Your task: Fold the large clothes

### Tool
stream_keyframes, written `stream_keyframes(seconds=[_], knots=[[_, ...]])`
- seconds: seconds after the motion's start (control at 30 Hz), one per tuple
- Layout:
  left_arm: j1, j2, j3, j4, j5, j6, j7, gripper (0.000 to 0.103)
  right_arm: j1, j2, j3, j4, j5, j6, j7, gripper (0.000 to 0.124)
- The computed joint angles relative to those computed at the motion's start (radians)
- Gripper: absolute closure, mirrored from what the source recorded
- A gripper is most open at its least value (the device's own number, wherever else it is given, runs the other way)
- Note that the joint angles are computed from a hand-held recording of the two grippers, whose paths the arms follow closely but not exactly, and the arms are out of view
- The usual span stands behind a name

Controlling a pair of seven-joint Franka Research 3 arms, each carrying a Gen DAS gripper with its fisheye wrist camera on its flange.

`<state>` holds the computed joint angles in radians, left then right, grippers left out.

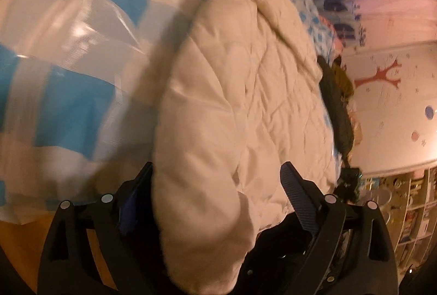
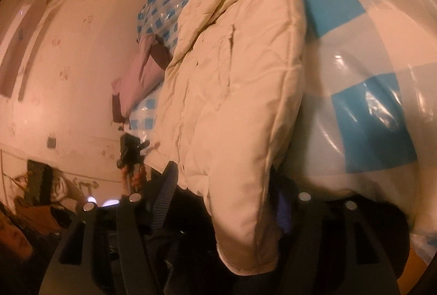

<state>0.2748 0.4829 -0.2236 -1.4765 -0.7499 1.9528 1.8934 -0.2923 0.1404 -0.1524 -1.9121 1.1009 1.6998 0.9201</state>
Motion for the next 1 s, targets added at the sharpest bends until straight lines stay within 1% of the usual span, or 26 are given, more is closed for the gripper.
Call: stream_keyframes(seconds=[0.03, 0.07, 0.1, 0.13, 0.2, 0.27, 0.33, 0.43, 0.53, 0.63, 0.67, 0.73, 0.83, 0.9, 0.97, 1.0], knots=[[-0.003, -0.001, -0.004, -0.002, 0.003, 0.003, 0.014, 0.025, 0.005, -0.011, 0.002, -0.008, -0.009, 0.016, -0.011, 0.096], [-0.005, 0.0, -0.009, 0.0, 0.003, -0.004, 0.03, 0.051, 0.01, -0.025, 0.004, -0.024, -0.004, 0.038, -0.015, 0.1], [-0.004, 0.004, -0.017, 0.009, -0.001, -0.022, 0.055, 0.062, 0.014, -0.036, 0.003, -0.036, -0.001, 0.05, -0.019, 0.105], [-0.01, -0.005, -0.017, 0.001, 0.0, -0.008, 0.065, 0.078, 0.02, -0.054, 0.004, -0.054, 0.0, 0.067, -0.029, 0.107], [-0.011, -0.052, -0.024, -0.048, -0.034, 0.043, 0.114, 0.088, 0.029, -0.089, 0.001, -0.088, 0.047, 0.092, -0.047, 0.109], [-0.01, -0.099, -0.022, -0.079, -0.075, 0.058, 0.143, 0.091, 0.033, -0.132, -0.009, -0.119, 0.154, 0.098, -0.106, 0.11], [-0.015, -0.145, -0.018, -0.088, -0.12, 0.068, 0.172, 0.093, 0.043, -0.167, -0.019, -0.131, 0.213, 0.109, -0.136, 0.11], [-0.024, -0.221, -0.001, -0.105, -0.181, 0.058, 0.232, 0.093, 0.055, -0.234, -0.044, -0.153, 0.283, 0.108, -0.186, 0.11], [-0.026, -0.319, 0.033, -0.168, -0.251, 0.013, 0.298, 0.093, 0.055, -0.313, -0.087, -0.213, 0.328, 0.072, -0.225, 0.11], [-0.019, -0.406, 0.094, -0.27, -0.267, -0.071, 0.359, 0.093, 0.048, -0.383, -0.129, -0.299, 0.307, 0.058, -0.231, 0.11], [-0.021, -0.416, 0.114, -0.3, -0.261, -0.091, 0.364, 0.093, 0.047, -0.399, -0.136, -0.333, 0.29, 0.06, -0.222, 0.11], [-0.026, -0.405, 0.152, -0.372, -0.238, -0.124, 0.331, 0.093, 0.041, -0.399, -0.154, -0.392, 0.253, 0.052, -0.204, 0.11], [-0.027, -0.368, 0.177, -0.454, -0.237, -0.121, 0.3, 0.093, 0.027, -0.373, -0.166, -0.463, 0.231, 0.039, -0.202, 0.11], [-0.005, -0.353, 0.185, -0.484, -0.329, -0.148, 0.319, 0.093, 0.021, -0.361, -0.165, -0.49, 0.255, 0.033, -0.216, 0.11], [-0.008, -0.37, 0.181, -0.482, -0.322, -0.132, 0.337, 0.093, 0.014, -0.347, -0.176, -0.492, 0.32, -0.01, -0.256, 0.11], [-0.007, -0.373, 0.181, -0.474, -0.331, -0.139, 0.345, 0.093, 0.009, -0.345, -0.179, -0.484, 0.338, -0.03, -0.276, 0.11]])
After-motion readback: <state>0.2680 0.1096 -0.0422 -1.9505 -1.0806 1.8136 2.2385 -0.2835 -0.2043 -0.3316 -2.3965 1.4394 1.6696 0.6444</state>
